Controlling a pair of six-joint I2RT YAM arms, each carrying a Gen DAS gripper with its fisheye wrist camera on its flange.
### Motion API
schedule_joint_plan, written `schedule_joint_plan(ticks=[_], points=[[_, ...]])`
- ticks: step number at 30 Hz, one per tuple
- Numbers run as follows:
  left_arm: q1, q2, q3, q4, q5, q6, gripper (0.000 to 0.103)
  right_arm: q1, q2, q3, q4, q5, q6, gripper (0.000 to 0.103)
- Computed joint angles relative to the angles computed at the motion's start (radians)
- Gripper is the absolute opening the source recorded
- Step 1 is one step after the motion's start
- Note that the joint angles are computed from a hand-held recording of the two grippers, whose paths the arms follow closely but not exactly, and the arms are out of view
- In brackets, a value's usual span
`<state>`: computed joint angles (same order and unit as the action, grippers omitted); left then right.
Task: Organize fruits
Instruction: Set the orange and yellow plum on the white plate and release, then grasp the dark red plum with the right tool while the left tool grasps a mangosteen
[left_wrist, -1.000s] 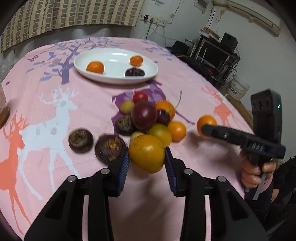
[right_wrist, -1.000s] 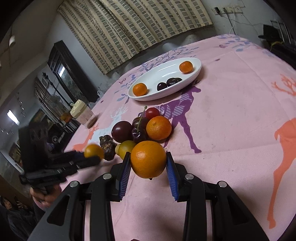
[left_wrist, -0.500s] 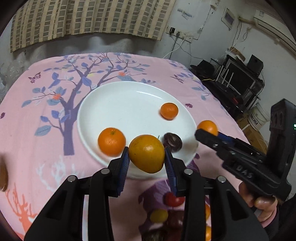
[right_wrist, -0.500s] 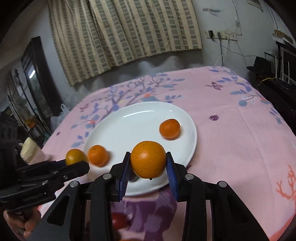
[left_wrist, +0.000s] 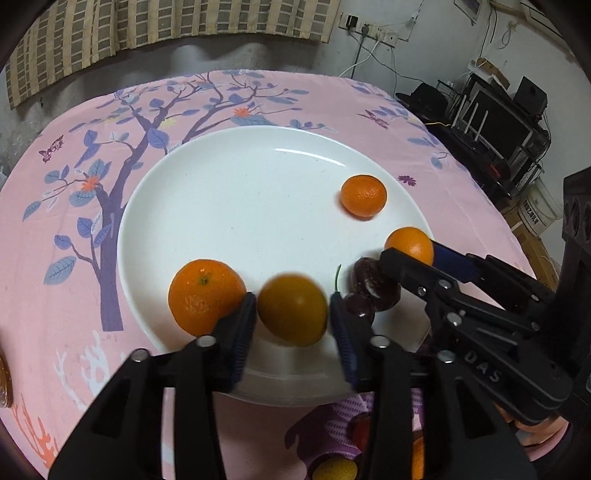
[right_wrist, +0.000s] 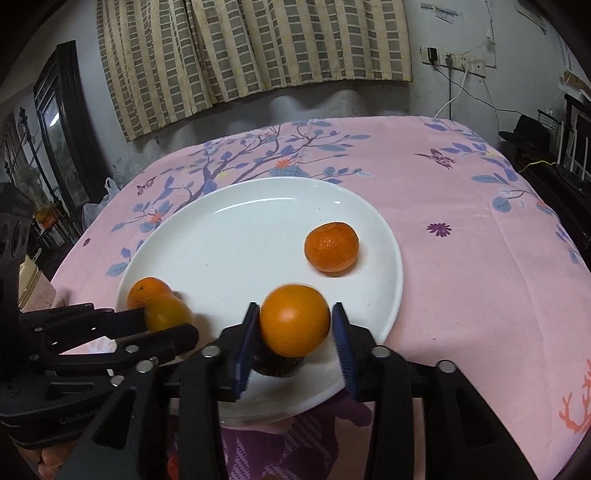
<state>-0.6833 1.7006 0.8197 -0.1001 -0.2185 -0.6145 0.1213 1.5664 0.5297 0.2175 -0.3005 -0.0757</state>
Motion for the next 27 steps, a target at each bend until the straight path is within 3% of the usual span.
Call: schedule_joint_plan(ticks=[2,6,9,12,15,17,23,27], points=[[-0.014,-0.045,-0.009,-0.035,-0.016,-0.008,0.055,-0.009,-0.059,-0.032,0.000,0.003,-0.007,0.056],[-0.112,-0.246,-0.060,-0.176,-0.246,-0.077,0.096,-0.060,-0.231,-0.109,-0.058,-0.047,-0.045,0.058],[-0.192,-0.397,-0.122,-0.282,-0.384,-0.140,0.098,-0.075,-0.412,-0.178,-0.135,-0.077,-0.070,0.060],[-0.264,-0.513,-0.226,-0.355,-0.476,-0.241,0.098,-0.087,-0.636,-0.240,-0.283,-0.180,-0.115,0.063],[-0.298,-0.545,-0.314,-0.411,-0.506,-0.363,0.098,-0.022,-0.827,-0.286,-0.433,-0.204,-0.164,0.065],[-0.296,-0.544,-0.351,-0.444,-0.486,-0.437,0.098,0.109,-0.928,-0.323,-0.493,-0.126,-0.155,0.066],[-0.347,-0.642,-0.414,-0.512,-0.504,-0.574,0.098,0.532,-1.035,-0.405,-0.529,0.266,-0.061,0.066],[-0.384,-0.624,-0.397,-0.586,-0.547,-0.647,0.098,0.596,-1.054,-0.420,-0.553,0.308,-0.055,0.065]])
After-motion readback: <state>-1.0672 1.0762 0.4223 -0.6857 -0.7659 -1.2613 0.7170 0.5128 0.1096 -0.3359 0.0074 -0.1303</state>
